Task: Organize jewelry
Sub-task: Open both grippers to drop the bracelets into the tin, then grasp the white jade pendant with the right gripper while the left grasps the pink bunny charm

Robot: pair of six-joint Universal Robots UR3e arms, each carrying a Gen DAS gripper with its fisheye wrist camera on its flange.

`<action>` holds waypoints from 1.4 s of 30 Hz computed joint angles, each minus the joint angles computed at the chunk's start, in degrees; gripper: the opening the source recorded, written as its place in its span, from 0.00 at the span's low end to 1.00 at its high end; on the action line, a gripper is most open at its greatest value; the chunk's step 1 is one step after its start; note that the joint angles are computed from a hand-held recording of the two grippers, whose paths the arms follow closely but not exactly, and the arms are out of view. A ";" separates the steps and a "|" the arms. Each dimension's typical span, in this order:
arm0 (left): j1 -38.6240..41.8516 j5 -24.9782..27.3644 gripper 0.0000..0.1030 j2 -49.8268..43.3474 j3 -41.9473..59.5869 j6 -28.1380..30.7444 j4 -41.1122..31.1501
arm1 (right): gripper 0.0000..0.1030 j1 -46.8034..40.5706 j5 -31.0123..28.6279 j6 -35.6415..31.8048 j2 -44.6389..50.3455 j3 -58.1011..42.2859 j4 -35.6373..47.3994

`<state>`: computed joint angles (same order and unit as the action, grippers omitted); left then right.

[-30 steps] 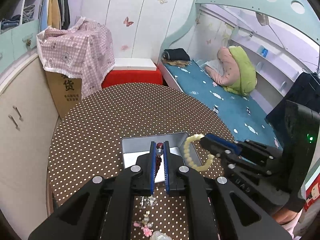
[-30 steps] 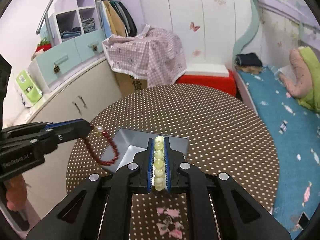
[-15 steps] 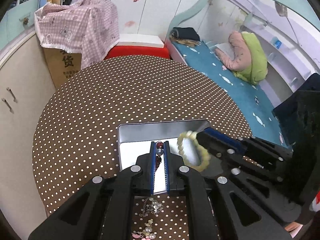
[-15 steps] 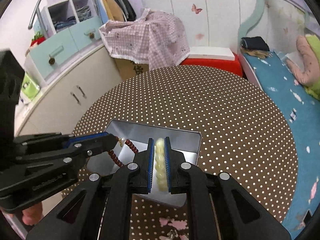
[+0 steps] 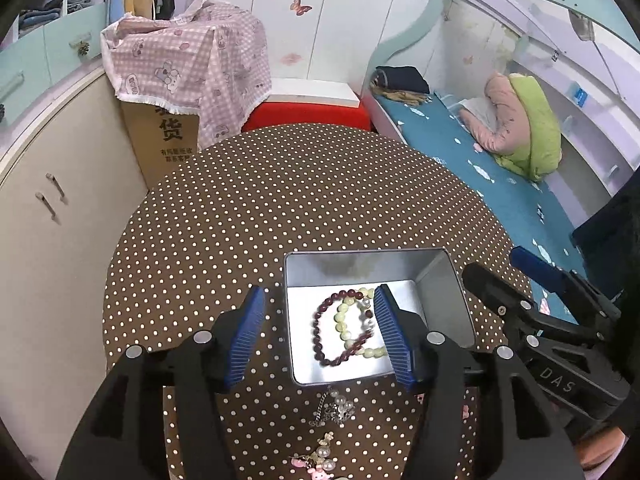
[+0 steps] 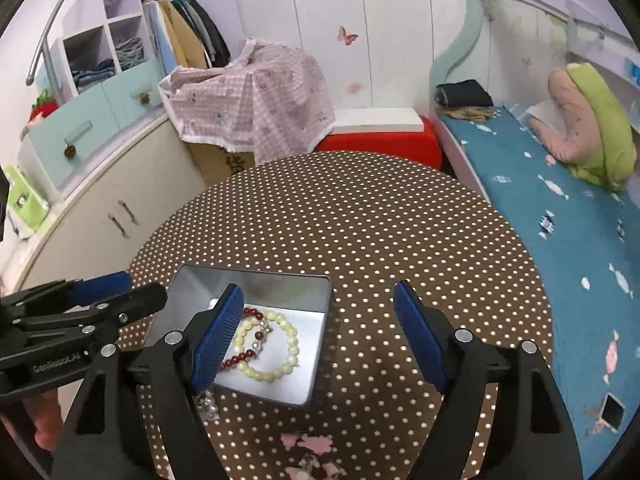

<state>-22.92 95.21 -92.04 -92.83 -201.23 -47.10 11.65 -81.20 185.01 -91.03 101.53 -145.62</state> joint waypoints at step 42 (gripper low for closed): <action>-3.32 1.48 0.58 27.53 -27.59 -5.44 -9.24 | 0.73 9.93 5.98 -3.52 -19.75 19.76 12.04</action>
